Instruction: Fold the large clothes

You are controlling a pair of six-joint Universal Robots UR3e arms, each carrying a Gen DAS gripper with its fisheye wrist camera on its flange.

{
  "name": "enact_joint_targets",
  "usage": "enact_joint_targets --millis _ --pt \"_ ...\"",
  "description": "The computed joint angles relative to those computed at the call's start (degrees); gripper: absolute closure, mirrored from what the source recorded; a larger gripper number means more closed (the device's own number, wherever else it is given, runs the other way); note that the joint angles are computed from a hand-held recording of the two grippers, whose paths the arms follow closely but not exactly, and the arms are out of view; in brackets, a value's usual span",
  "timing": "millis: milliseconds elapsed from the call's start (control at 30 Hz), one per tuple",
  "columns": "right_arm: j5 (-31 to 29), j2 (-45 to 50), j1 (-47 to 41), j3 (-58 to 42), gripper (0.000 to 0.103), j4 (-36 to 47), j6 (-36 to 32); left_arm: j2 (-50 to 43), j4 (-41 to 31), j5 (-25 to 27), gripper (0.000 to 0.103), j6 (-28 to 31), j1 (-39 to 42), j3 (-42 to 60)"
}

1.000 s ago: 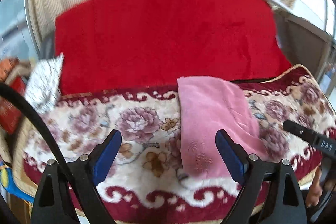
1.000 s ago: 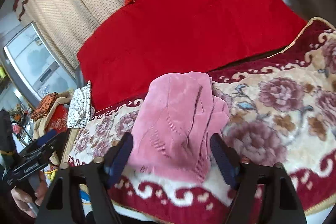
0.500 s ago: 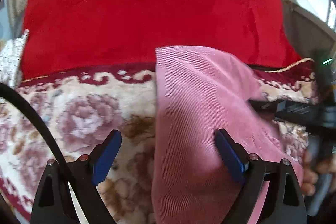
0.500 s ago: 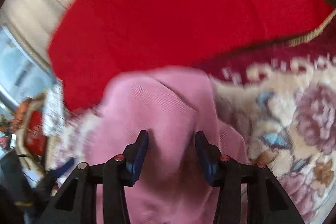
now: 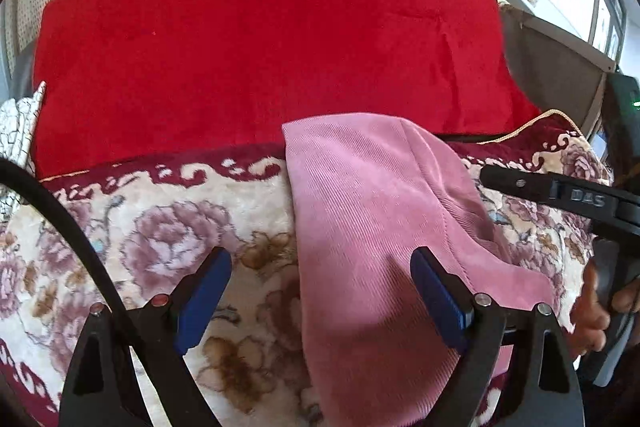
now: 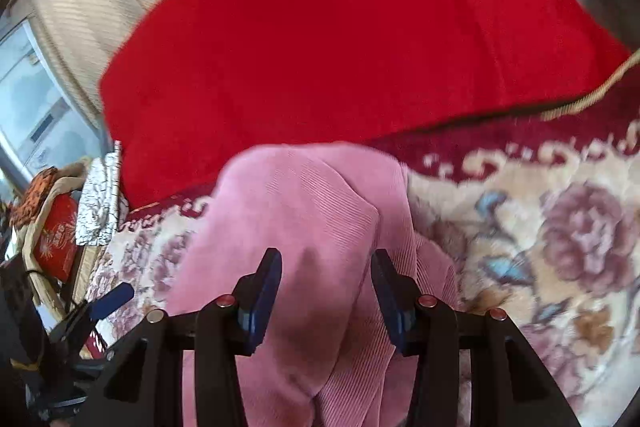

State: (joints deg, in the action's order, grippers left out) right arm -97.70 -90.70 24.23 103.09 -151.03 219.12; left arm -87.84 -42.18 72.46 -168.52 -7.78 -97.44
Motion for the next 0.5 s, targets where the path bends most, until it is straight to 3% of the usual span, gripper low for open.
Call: enact_joint_targets --millis 100,233,300,400,500 --pt "-1.3 0.6 3.4 -2.9 0.053 1.8 0.2 1.6 -0.5 0.4 0.012 2.3 0.3 -1.3" --pt "-3.4 5.3 7.9 -8.3 0.053 7.8 0.0 0.1 0.0 5.1 0.012 5.1 -1.7 -2.8" --pt "-2.0 6.8 7.8 -6.7 0.053 8.4 1.4 -0.4 2.5 3.3 0.011 5.5 -0.8 -5.4" --pt "2.9 6.5 4.7 -1.2 0.053 2.6 3.0 0.0 0.1 0.7 0.011 4.3 0.8 -5.1" --pt "2.4 5.1 4.7 -2.2 0.053 3.8 2.1 1.5 1.9 0.7 0.012 4.8 0.9 -5.9"
